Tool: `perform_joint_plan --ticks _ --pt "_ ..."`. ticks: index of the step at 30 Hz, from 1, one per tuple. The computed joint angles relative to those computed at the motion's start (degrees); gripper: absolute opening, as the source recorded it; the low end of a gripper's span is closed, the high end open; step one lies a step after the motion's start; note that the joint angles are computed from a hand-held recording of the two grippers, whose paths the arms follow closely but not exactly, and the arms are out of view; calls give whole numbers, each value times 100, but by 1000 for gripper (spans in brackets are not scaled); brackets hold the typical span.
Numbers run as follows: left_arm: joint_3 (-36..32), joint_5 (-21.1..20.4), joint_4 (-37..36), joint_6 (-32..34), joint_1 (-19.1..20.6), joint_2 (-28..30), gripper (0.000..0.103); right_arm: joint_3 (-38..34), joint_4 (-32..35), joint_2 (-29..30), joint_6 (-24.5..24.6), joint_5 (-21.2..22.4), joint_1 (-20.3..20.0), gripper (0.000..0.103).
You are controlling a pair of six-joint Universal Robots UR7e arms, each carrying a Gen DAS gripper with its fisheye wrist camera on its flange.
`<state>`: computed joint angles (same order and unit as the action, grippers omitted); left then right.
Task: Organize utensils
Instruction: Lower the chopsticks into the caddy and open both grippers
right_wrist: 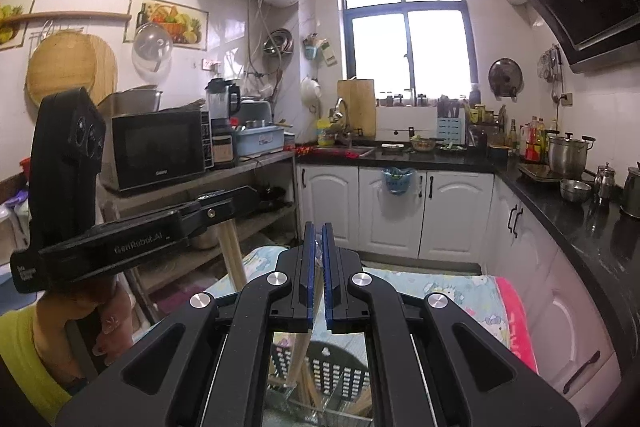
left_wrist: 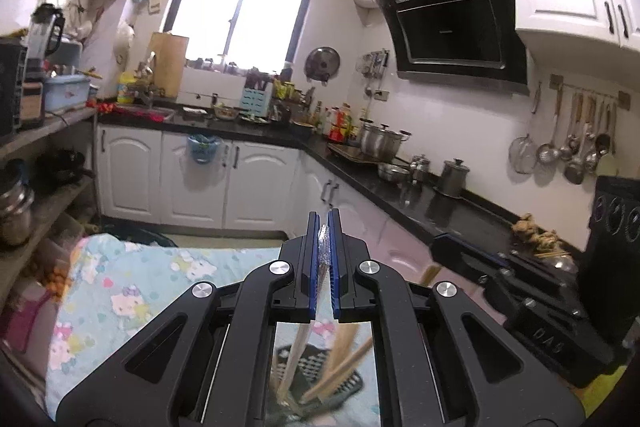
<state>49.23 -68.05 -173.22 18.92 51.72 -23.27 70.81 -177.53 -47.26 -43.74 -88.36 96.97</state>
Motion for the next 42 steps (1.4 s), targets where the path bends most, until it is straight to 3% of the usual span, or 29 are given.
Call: perform_joint_plan --ticks 11,32,34,36,38,42 --pt "-518 307 140 -122 258 463 2 -397 28 428 65 -283 -150 4" --pt "-50 276 612 -524 470 392 3 -603 346 913 137 -741 -313 5" --pt "-12 308 634 -547 475 375 10 -613 371 924 196 -771 -322 6" --pt "78 309 599 -592 476 319 26 -610 424 909 253 -814 -332 12" --pt "212 305 505 -586 463 237 29 -588 415 885 319 -815 -346 19" --pt "387 390 356 -611 431 100 45 -445 371 760 400 -812 -389 23"
